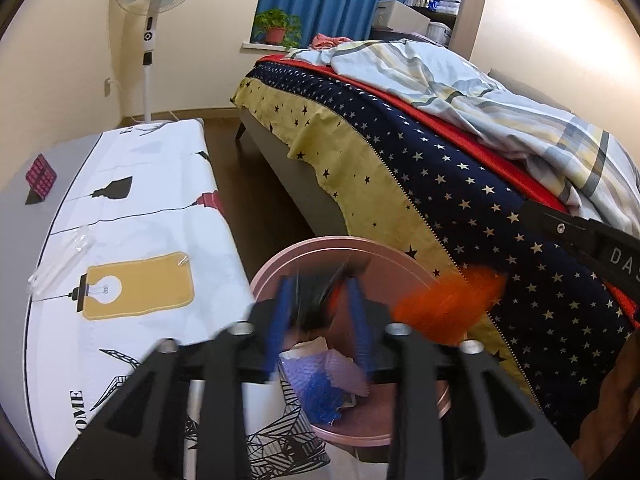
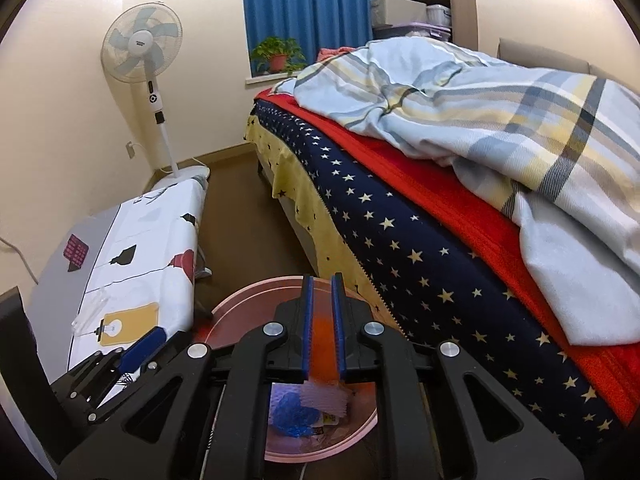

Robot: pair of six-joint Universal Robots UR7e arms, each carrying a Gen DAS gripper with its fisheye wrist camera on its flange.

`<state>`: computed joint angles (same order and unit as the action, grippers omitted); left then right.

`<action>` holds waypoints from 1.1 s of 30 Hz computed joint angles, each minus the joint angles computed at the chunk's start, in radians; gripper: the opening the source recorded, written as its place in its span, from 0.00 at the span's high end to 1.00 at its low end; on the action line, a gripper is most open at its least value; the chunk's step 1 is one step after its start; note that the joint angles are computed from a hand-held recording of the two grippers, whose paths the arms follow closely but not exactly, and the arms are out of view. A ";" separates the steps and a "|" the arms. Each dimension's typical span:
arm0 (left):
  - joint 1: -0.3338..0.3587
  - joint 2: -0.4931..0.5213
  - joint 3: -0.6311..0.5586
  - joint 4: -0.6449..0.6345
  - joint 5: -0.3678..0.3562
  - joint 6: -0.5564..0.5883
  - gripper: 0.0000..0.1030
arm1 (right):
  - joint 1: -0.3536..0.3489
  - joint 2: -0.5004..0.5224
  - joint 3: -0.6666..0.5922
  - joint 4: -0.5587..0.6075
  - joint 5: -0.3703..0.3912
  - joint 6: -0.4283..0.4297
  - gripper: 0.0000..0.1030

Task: Collect trash
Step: 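Open both grippers to drop the black cloth and orange bag into the bin, then move both grippers back to the board toward the pink card and clear straws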

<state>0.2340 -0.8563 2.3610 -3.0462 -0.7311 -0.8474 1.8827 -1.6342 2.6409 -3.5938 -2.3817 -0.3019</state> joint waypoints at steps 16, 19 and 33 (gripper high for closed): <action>-0.058 -0.168 0.103 0.192 0.089 -0.182 0.63 | 0.037 0.020 0.022 -0.039 0.055 0.010 0.68; -0.077 -0.237 0.135 0.291 0.126 -0.261 0.63 | 0.051 0.041 0.022 -0.047 0.072 0.022 0.68; -0.137 -0.513 0.170 0.881 0.207 -0.626 0.63 | 0.128 0.183 -0.003 -0.105 0.155 0.086 0.68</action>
<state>0.0975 -1.3694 2.5306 -2.1649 -0.5238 -1.4734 2.0111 -1.4516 2.6380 -3.6986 -2.2265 -0.2163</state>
